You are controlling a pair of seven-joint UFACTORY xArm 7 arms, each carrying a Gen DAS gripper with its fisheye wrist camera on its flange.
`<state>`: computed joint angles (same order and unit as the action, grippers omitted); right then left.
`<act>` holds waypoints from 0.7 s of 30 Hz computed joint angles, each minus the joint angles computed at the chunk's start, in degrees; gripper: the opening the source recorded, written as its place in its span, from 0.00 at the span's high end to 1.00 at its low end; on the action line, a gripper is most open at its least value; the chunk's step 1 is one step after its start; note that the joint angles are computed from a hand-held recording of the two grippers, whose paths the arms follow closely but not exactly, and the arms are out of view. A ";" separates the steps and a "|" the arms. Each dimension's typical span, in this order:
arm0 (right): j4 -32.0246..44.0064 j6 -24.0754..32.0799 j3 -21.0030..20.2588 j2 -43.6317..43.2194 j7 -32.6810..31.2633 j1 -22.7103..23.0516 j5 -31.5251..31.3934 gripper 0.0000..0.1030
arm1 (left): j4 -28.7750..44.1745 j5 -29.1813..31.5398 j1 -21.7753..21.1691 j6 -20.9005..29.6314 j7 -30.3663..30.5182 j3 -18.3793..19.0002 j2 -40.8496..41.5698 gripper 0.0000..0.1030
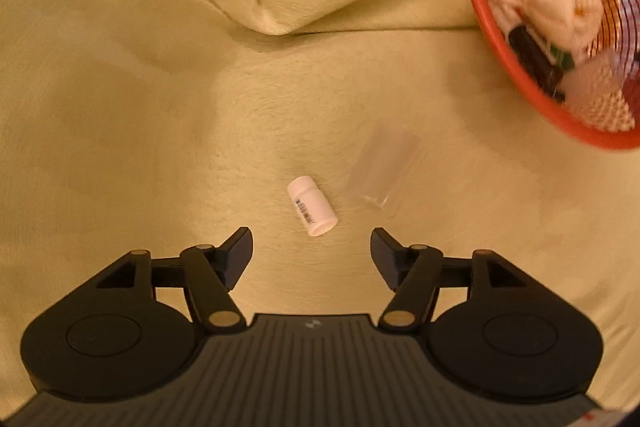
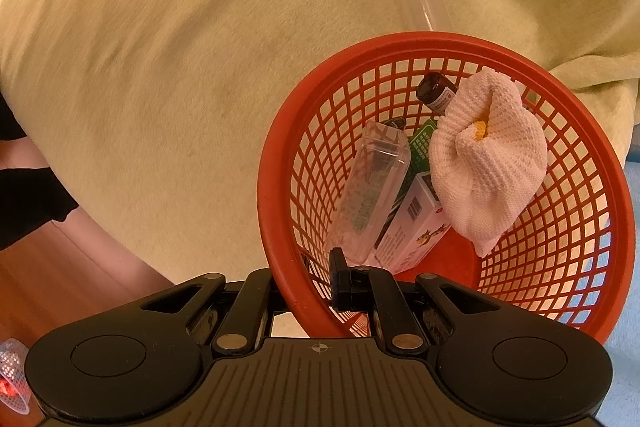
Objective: Organize objects
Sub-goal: 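Move the left tool back toward the white pill bottle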
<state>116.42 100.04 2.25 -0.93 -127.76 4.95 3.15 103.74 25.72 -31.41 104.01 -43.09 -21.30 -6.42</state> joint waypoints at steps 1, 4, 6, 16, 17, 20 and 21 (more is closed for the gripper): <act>-0.23 -0.24 -0.02 -0.14 -0.20 -0.02 0.06 0.95 | -0.71 -0.08 0.02 -0.34 1.84 0.29 -0.33 0.39; -0.02 -0.23 -0.06 -0.04 -0.51 -0.05 0.08 0.95 | -3.87 -0.78 0.49 -2.65 7.81 1.09 -1.86 0.38; -0.30 -0.31 -0.18 -0.15 -0.76 -0.20 0.10 0.95 | -5.87 -1.45 1.12 -4.26 11.43 1.49 -2.71 0.37; 2.21 2.20 0.04 1.25 2.82 -0.32 0.54 0.95 | -12.85 -5.72 4.97 -10.16 21.25 2.81 -4.30 0.36; 2.50 2.52 0.07 1.35 3.22 -0.32 0.62 0.95 | -12.94 -5.98 5.29 -10.33 20.48 2.85 -4.22 0.36; 3.34 3.42 0.17 1.83 4.15 -0.29 0.38 0.95 | -12.78 -6.55 6.00 -10.95 17.15 2.92 -3.72 0.36; 4.10 4.03 0.24 2.31 4.98 -0.24 0.30 0.95 | -12.72 -6.14 6.01 -11.05 16.49 2.72 -3.45 0.36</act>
